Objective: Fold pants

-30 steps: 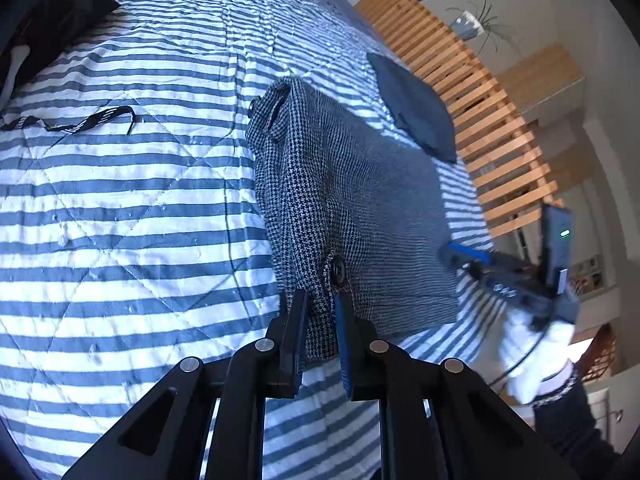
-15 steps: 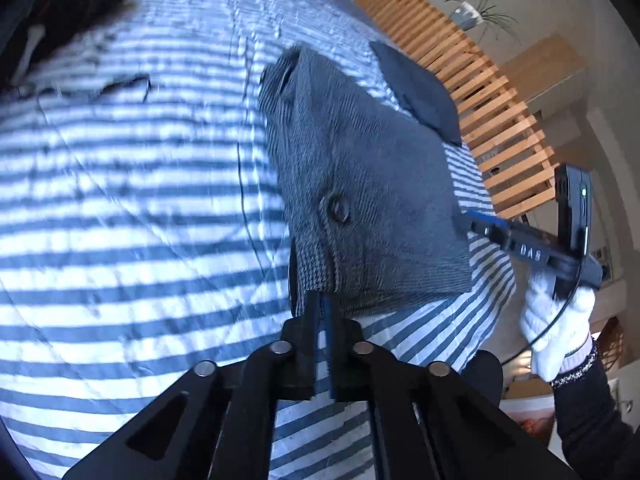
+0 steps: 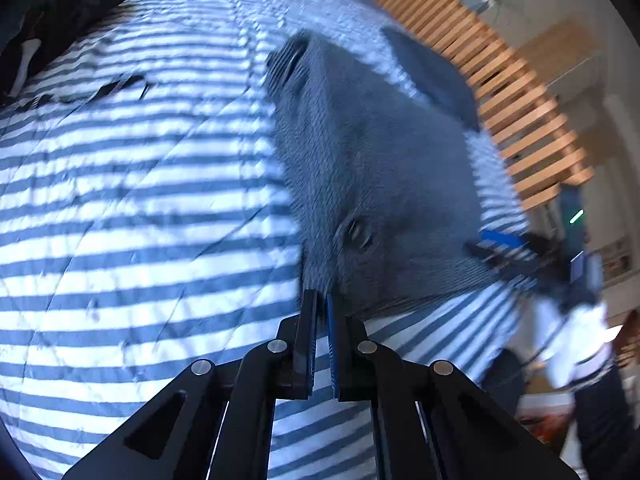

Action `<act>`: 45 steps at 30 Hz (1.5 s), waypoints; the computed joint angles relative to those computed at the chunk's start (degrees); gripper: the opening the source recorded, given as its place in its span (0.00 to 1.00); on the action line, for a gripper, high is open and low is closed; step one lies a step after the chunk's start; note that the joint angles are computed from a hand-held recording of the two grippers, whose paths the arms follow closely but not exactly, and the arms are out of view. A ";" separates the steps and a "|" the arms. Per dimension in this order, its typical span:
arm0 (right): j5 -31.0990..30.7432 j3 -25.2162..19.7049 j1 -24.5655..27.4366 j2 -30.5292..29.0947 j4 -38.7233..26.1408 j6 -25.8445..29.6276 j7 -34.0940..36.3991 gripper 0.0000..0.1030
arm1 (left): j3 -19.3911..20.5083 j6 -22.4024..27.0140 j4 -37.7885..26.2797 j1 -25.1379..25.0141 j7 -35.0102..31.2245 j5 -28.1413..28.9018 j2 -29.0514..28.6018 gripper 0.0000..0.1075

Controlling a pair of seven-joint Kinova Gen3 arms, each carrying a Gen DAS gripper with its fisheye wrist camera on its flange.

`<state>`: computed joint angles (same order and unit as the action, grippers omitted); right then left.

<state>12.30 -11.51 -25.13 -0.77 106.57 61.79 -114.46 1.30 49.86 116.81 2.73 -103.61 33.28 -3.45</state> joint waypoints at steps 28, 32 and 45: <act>-28.05 6.00 14.43 -1.40 0.29 -14.70 23.56 0.18 | 4.95 -6.48 -9.60 -9.36 -12.80 13.20 10.68 0.11; -28.54 5.91 19.22 -3.69 2.00 -14.23 24.20 0.58 | 2.94 -5.11 -8.30 -7.39 -9.39 11.20 7.18 0.79; -57.00 3.11 35.70 6.61 4.53 -6.96 49.76 0.66 | 3.96 -5.16 -8.74 -8.15 -9.08 17.00 16.35 0.77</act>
